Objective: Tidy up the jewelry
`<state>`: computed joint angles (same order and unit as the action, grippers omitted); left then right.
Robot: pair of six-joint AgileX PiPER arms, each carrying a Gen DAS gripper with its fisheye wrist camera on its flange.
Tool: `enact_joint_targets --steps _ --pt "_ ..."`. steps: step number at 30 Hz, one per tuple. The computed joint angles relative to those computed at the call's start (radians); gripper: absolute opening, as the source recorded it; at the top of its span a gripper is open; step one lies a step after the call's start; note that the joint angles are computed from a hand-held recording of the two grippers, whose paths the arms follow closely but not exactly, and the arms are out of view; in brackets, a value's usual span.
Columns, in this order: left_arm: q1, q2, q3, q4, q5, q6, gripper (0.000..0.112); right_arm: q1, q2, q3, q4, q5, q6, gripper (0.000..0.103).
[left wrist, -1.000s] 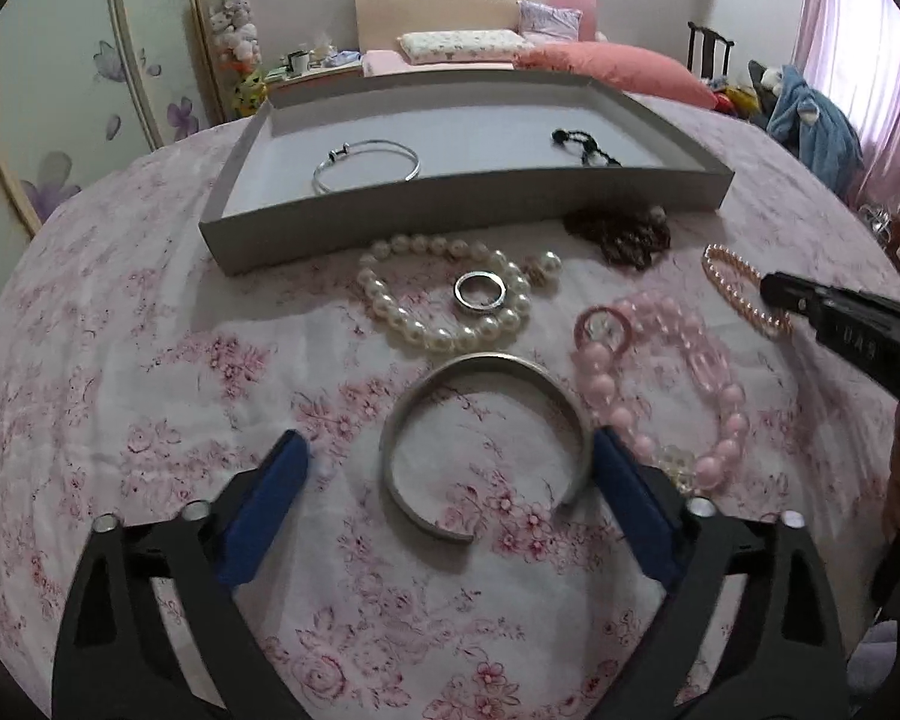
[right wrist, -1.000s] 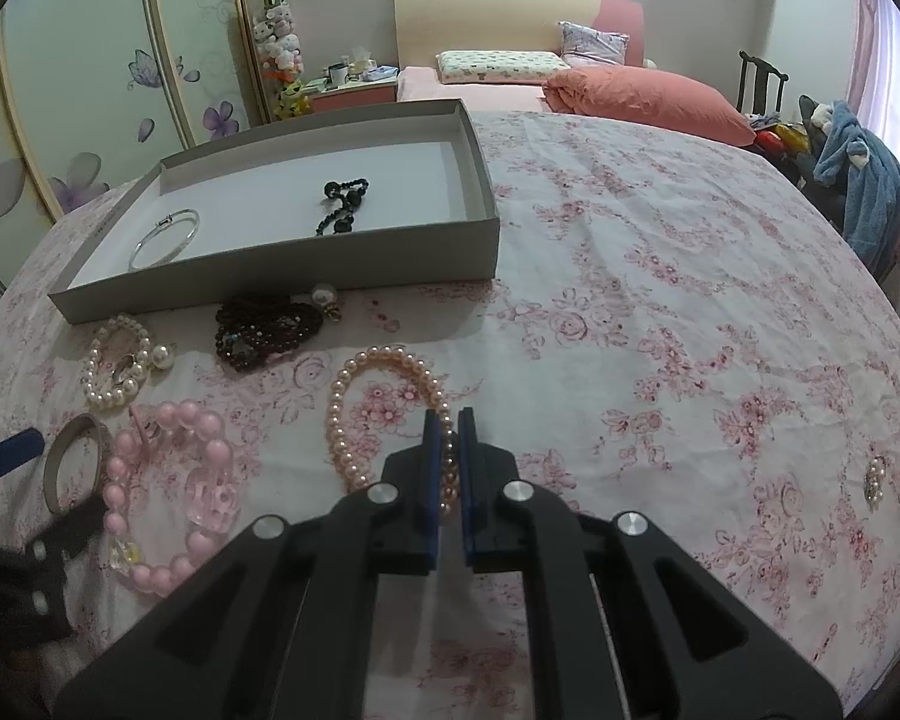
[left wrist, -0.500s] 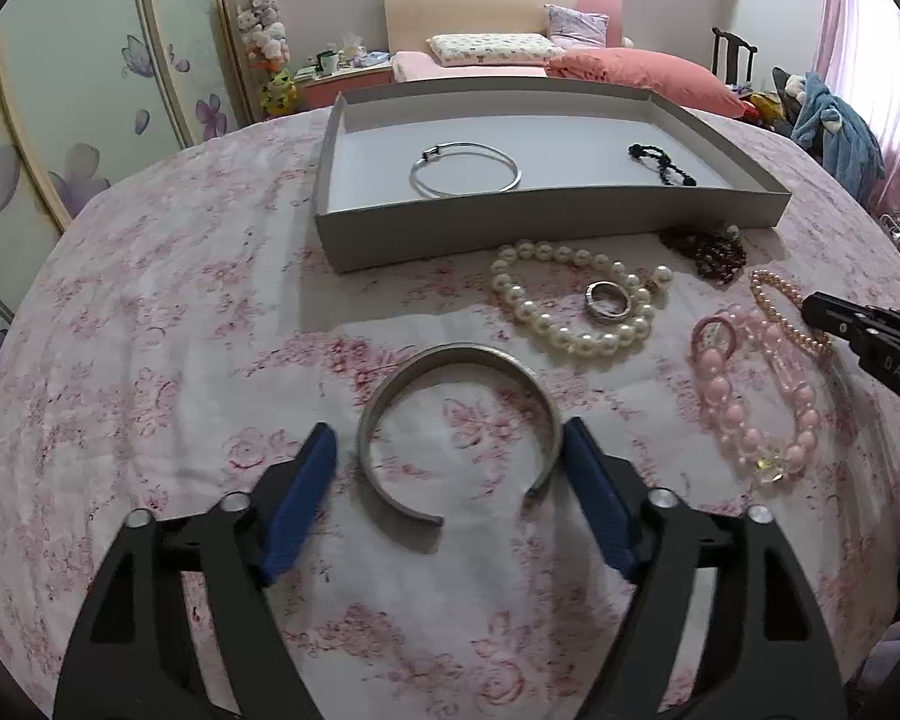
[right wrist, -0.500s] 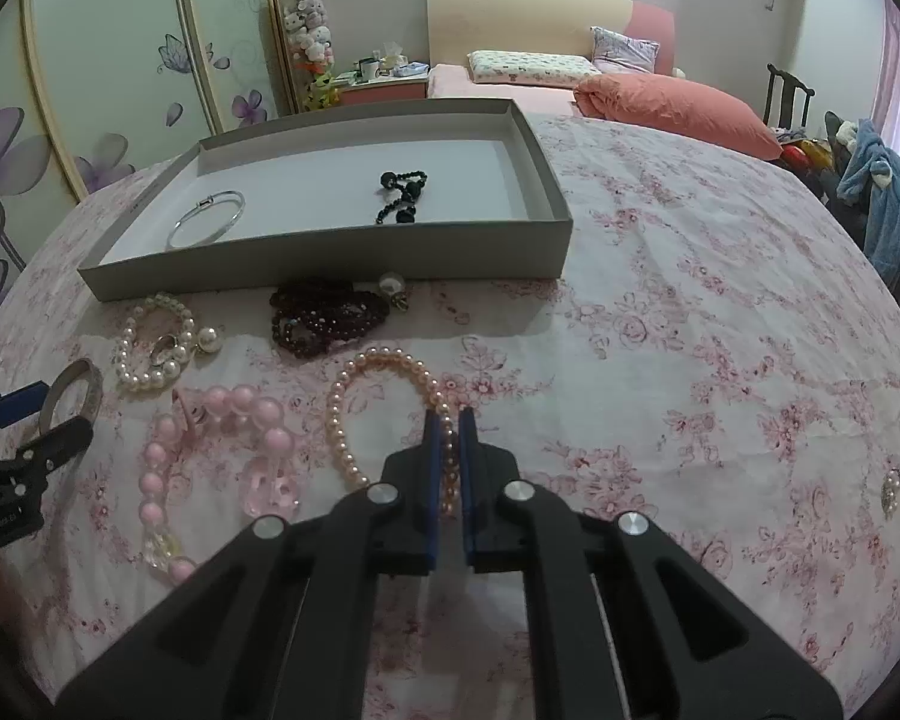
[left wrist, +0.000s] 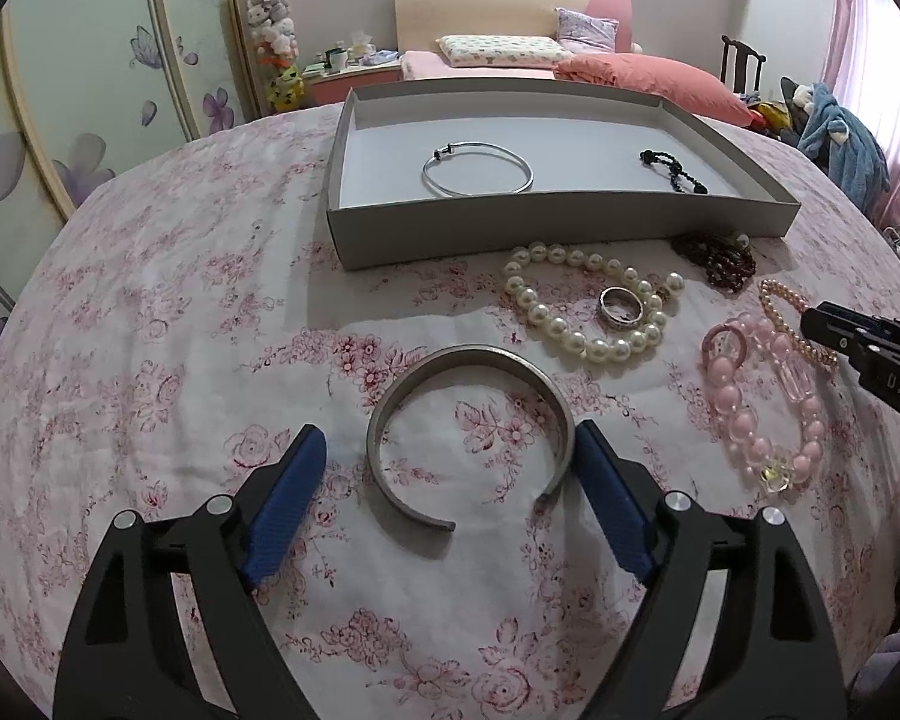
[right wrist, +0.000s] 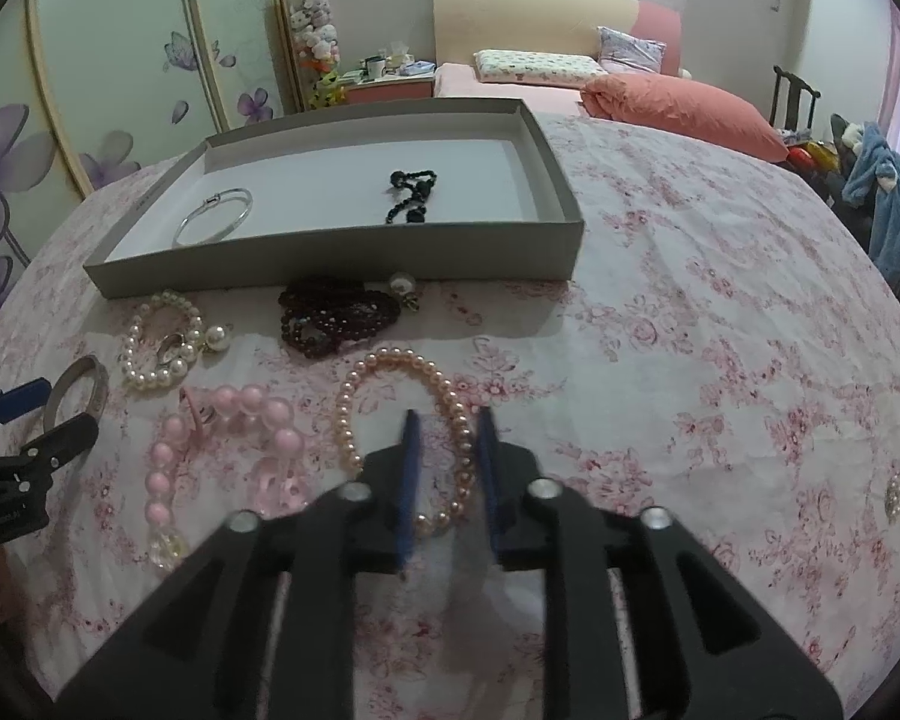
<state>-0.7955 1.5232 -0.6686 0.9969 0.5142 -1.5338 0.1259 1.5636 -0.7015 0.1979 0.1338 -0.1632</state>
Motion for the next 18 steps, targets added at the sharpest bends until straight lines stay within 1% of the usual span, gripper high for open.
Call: enact_joint_targets --steps 2,5,8,10,13,14,15,16,17,18 --pt "0.007 0.004 -0.01 -0.021 0.0 0.022 0.083 0.003 0.009 -0.017 -0.066 0.011 0.069 0.03" --pt "0.013 0.013 -0.027 -0.036 0.005 0.043 0.083 0.002 0.016 -0.022 -0.104 0.007 0.108 0.03" --pt "0.013 0.014 -0.025 -0.023 0.003 0.028 0.083 0.004 0.011 -0.009 -0.142 -0.007 0.143 0.03" --pt "0.015 0.016 -0.027 -0.025 0.001 0.031 0.083 0.005 0.007 -0.003 -0.15 -0.011 0.15 0.03" --pt "0.015 0.017 -0.027 -0.02 0.0 0.028 0.082 0.001 0.007 0.001 -0.116 -0.017 0.114 0.03" --pt "0.011 0.018 -0.028 -0.018 0.002 0.023 0.081 0.002 0.007 0.001 -0.152 -0.017 0.15 0.03" --pt "0.009 0.018 -0.026 -0.007 0.002 0.012 0.077 0.006 0.005 0.004 -0.219 -0.019 0.215 0.025" --pt "0.006 0.015 -0.021 0.007 -0.001 -0.002 0.075 0.009 0.003 0.006 -0.245 -0.017 0.24 0.009" --pt "0.003 0.012 -0.016 0.022 -0.003 -0.015 0.068 0.01 0.0 0.007 -0.248 -0.013 0.243 0.007" --pt "0.0 0.011 -0.018 0.019 0.002 -0.013 0.068 0.011 -0.005 0.013 -0.239 -0.014 0.236 0.007"
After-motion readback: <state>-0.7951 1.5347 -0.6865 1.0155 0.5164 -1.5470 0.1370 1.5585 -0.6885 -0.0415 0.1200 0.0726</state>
